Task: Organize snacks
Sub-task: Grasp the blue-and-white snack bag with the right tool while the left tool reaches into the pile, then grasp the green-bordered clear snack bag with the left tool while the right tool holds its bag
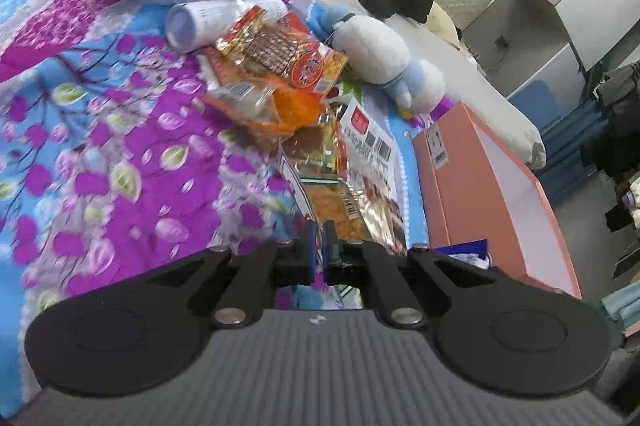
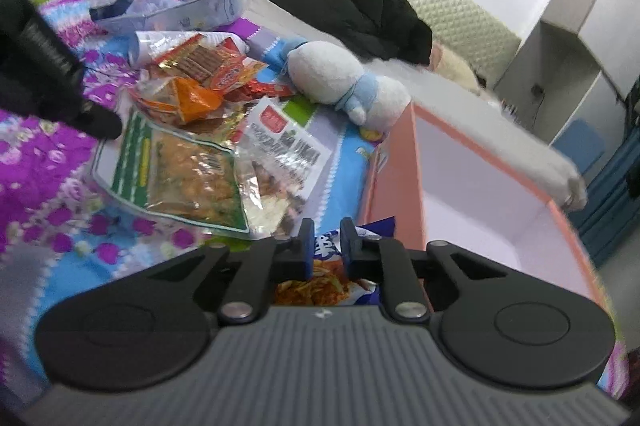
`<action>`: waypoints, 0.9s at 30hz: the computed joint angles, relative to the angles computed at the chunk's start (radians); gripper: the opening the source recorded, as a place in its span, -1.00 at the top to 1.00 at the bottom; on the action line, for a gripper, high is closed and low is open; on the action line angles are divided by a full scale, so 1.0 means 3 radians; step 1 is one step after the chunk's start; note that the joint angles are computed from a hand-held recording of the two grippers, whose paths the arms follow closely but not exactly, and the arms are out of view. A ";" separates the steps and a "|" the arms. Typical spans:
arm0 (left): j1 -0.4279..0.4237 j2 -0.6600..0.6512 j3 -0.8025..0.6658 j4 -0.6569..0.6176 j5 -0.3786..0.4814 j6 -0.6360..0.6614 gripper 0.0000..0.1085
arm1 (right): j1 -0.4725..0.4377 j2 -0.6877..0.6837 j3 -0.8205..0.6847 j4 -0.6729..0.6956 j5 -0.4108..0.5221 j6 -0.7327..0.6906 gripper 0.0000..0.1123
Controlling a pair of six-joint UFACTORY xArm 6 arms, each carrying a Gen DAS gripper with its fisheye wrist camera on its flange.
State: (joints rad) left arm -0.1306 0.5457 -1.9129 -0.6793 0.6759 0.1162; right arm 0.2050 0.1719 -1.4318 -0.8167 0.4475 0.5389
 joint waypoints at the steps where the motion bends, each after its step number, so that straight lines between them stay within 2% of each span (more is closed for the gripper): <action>1: 0.0022 -0.0076 0.0103 -0.0079 0.0024 0.0039 0.94 | -0.0002 -0.0035 0.0055 0.0125 -0.0024 -0.0007 0.75; 5: 0.0067 -0.0339 0.0463 -0.0104 0.0007 0.0061 0.94 | -0.0006 -0.0119 0.0184 0.0516 -0.0108 -0.0043 0.86; 10: 0.0108 -0.0566 0.0800 -0.0156 0.0004 0.0097 0.93 | -0.0003 -0.0200 0.0328 0.0901 -0.0121 -0.0138 0.86; 14: 0.0116 -0.0666 0.0946 -0.0115 0.0079 0.0136 0.92 | -0.0029 -0.0271 0.0463 0.0876 -0.0178 0.0027 0.86; 19: 0.0131 -0.0702 0.0968 -0.0037 0.0239 0.0217 0.90 | -0.0079 -0.0263 0.0534 0.1232 -0.0211 0.0045 0.82; 21: 0.0148 -0.0677 0.0913 0.0022 0.0318 0.0191 0.83 | -0.0087 -0.0256 0.0547 0.1281 -0.0241 0.0021 0.81; 22: 0.0158 -0.0662 0.0885 0.0037 0.0351 0.0182 0.68 | -0.0089 -0.0259 0.0557 0.1303 -0.0253 -0.0004 0.80; 23: 0.0166 -0.0658 0.0866 0.0061 0.0369 0.0172 0.42 | -0.0093 -0.0264 0.0566 0.1303 -0.0270 0.0001 0.79; 24: 0.0169 -0.0661 0.0859 0.0092 0.0363 0.0166 0.26 | -0.0100 -0.0269 0.0584 0.1305 -0.0312 0.0016 0.69; 25: 0.0168 -0.0668 0.0855 0.0150 0.0344 0.0146 -0.04 | -0.0110 -0.0283 0.0611 0.1298 -0.0360 0.0045 0.32; 26: 0.0164 -0.0677 0.0851 0.0203 0.0324 0.0132 -0.23 | -0.0118 -0.0295 0.0637 0.1264 -0.0412 0.0098 -0.09; 27: 0.0161 -0.0691 0.0858 0.0241 0.0300 0.0137 -0.29 | -0.0128 -0.0305 0.0659 0.1188 -0.0464 0.0174 -0.23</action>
State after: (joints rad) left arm -0.0823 0.3383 -1.6554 -0.6068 0.7658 0.1573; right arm 0.1667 0.0804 -1.2341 -0.4603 0.3084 0.5912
